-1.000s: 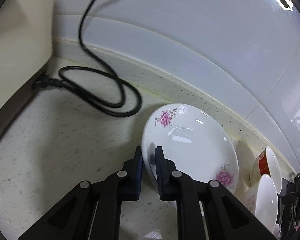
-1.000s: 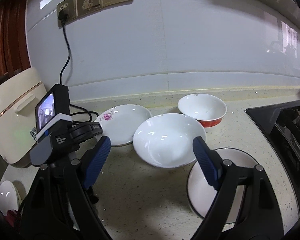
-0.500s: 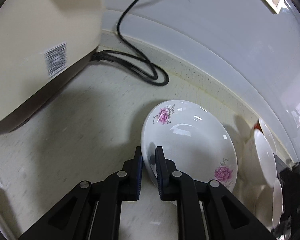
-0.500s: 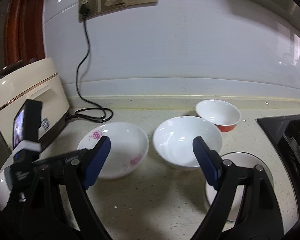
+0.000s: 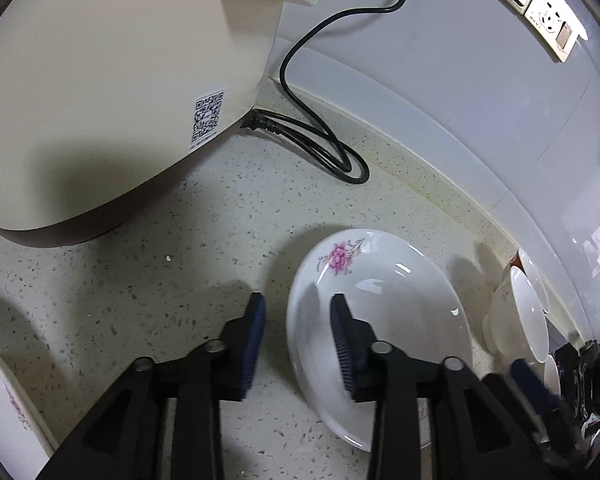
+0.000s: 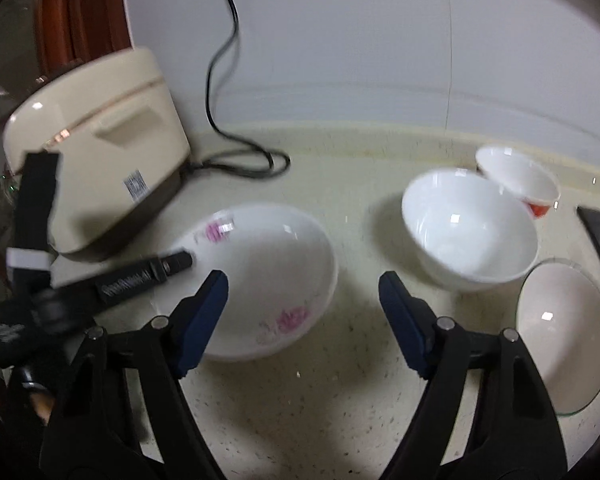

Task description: Organize plates and bowls

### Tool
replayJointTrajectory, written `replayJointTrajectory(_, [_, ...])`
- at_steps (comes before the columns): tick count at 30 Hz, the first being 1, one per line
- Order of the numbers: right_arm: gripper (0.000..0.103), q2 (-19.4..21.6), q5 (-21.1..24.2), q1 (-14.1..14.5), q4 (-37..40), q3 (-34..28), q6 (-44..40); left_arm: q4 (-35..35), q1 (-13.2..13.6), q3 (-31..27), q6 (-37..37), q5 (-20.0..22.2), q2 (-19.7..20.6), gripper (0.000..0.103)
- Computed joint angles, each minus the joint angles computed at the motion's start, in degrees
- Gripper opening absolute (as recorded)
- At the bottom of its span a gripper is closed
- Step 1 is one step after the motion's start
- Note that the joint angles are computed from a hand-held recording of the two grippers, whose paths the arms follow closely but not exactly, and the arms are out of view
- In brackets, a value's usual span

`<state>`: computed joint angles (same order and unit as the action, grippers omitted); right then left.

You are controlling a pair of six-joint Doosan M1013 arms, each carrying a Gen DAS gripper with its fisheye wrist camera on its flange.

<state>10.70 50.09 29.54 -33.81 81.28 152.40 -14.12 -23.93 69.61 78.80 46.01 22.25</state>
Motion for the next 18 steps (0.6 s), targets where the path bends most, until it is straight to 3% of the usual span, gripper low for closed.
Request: replayJointTrajectory(18, [0.079,4.0,6.3,-2.8,8.5,-4.1,-3.6,2.1,-0.4,-1.3,-1.5,0.5,1.1,0.045])
